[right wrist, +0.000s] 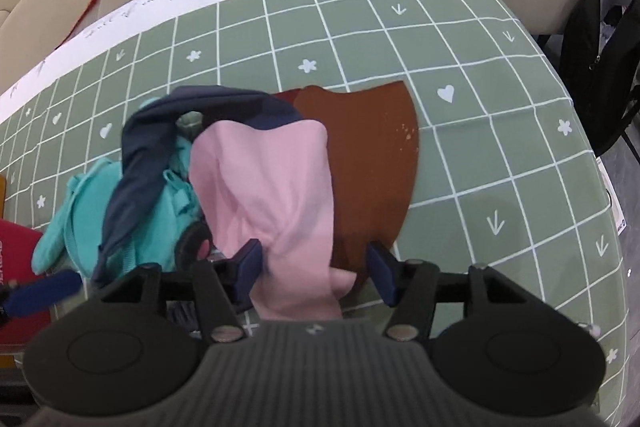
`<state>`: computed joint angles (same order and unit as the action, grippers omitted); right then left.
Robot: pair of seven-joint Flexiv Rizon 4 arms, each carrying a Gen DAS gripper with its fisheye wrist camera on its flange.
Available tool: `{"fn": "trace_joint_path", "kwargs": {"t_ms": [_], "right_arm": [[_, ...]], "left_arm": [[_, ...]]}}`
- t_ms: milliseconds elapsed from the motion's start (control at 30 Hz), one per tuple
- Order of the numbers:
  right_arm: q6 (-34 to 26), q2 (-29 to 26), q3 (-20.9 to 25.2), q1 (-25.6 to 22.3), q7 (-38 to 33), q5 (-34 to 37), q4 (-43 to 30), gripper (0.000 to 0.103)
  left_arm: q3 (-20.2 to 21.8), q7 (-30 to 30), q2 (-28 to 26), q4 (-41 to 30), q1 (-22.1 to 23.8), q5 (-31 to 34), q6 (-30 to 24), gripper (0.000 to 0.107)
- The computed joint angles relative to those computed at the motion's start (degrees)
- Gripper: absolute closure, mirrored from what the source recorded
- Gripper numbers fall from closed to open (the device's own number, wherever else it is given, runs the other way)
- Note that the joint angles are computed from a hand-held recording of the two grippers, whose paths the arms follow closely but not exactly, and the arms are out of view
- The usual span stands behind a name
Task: Organize soft objects
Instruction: 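Hold the navy strap with the left gripper while the right lifts the pink cloth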
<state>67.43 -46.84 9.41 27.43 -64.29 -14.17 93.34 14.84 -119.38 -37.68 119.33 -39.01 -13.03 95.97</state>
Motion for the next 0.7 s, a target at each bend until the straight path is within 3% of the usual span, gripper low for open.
{"fn": "trace_joint_path", "kwargs": {"t_ms": [67,133,200,267,300,367,400,500,700], "right_arm": [[0.77,0.02,-0.14,0.06,-0.37,-0.29,0.25,0.048],[1.13,-0.1,1.14,-0.92,-1.32,0.49,0.03,0.063],[0.24,-0.19,3.21,-2.41,-2.73,2.09,-0.62,0.086],[-0.3,0.0,3.79,-2.71,-3.87,2.8,-0.77,0.095],[-0.3,0.18,3.88,-2.73,-4.37,3.03,-0.67,0.098],[-0.02,0.61,3.86,-2.62,-5.35,3.22,-0.3,0.101],[-0.05,0.89,3.84,-2.54,-5.73,3.29,-0.2,0.102],[1.24,2.57,3.67,-2.38,-6.27,3.65,0.88,0.102],[5.08,6.76,1.7,-1.17,-5.14,2.83,4.61,0.102]], "left_arm": [[5.89,-0.75,-2.07,-3.14,-4.95,0.4,-4.33,0.029],[5.22,-1.24,-2.72,-4.4,-3.81,1.39,-5.8,0.041],[3.79,-1.6,-2.64,-5.34,-2.18,2.43,-7.66,0.063],[5.56,-3.48,-2.97,-6.23,-3.47,3.83,-9.08,0.078],[4.14,-4.03,-2.67,-5.95,-2.14,3.98,-8.58,0.084],[2.77,-5.88,-2.18,-5.46,-0.77,4.38,-8.25,0.088],[2.82,-6.4,-2.02,-5.78,-0.68,4.99,-9.1,0.102],[6.99,-8.92,-2.19,-7.84,-3.99,8.24,-13.67,0.102],[7.79,-12.75,0.8,-7.33,-3.85,12.92,-15.12,0.102]]}}
